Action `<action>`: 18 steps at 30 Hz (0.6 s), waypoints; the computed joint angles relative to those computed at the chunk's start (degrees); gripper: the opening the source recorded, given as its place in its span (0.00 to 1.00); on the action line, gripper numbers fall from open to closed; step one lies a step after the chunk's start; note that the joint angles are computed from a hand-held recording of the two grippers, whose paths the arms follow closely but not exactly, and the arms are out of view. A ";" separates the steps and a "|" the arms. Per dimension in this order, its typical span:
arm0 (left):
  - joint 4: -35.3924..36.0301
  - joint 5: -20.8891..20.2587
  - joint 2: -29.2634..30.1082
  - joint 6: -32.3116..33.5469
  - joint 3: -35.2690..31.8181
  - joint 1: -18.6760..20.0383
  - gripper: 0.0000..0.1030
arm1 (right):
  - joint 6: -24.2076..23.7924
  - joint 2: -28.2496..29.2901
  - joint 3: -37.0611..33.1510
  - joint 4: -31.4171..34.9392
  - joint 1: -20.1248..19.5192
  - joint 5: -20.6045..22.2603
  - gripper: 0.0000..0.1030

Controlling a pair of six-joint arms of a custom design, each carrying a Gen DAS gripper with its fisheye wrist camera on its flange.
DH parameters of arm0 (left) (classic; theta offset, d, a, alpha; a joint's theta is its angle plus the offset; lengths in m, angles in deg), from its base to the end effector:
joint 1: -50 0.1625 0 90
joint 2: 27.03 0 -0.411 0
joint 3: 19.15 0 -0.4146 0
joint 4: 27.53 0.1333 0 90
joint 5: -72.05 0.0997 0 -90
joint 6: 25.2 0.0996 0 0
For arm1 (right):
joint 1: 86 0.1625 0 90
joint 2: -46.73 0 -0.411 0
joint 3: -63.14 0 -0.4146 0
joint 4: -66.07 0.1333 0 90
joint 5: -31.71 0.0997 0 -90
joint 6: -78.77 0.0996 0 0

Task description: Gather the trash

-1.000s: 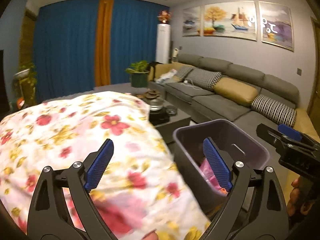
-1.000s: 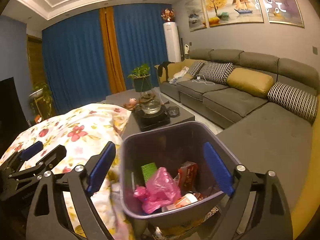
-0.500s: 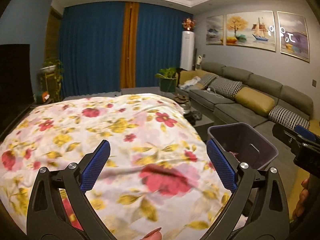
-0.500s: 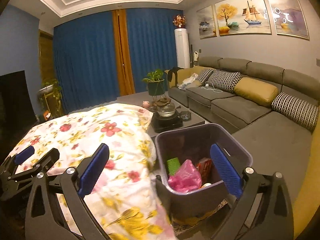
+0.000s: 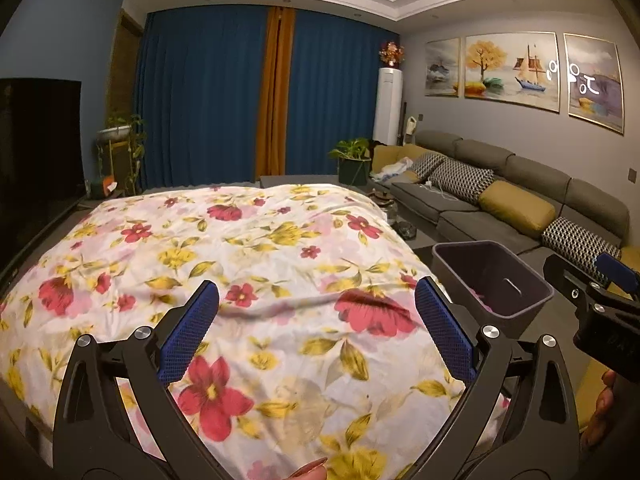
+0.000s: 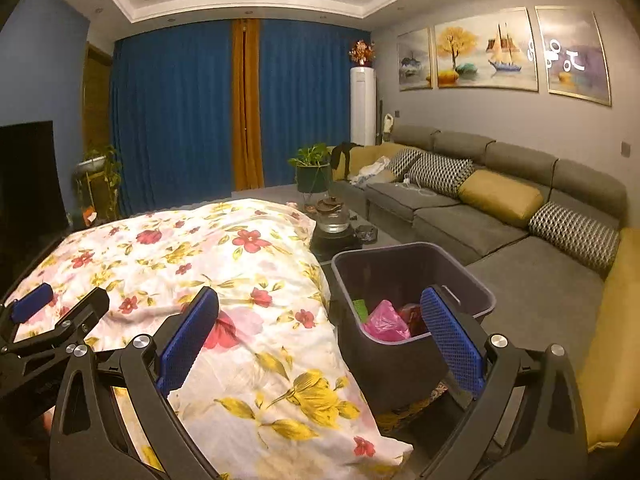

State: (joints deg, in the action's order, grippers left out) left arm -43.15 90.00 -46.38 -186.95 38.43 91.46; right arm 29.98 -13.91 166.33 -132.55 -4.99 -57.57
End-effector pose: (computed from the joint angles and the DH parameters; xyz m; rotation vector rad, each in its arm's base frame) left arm -0.3762 -0.6367 -0.0617 0.2531 1.9157 -1.4494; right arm 0.0331 -0.6516 0.2911 0.7821 -2.1334 1.3006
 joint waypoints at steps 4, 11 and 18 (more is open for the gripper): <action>-0.66 0.10 -1.28 -0.65 2.55 -0.64 0.94 | 0.12 -0.77 1.76 -1.04 0.13 -0.37 0.95; -1.33 0.14 -2.04 -0.83 4.21 -1.29 0.94 | 0.46 -1.70 3.39 -2.21 -0.02 -0.16 0.95; 0.24 0.65 -1.77 -2.37 3.85 -1.24 0.94 | 1.07 -1.80 3.53 -2.81 -0.05 -0.61 0.95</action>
State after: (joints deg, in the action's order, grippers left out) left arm -42.92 90.65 -48.15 -189.32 42.28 90.21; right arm 31.06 -15.71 169.86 -135.36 -5.04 -58.18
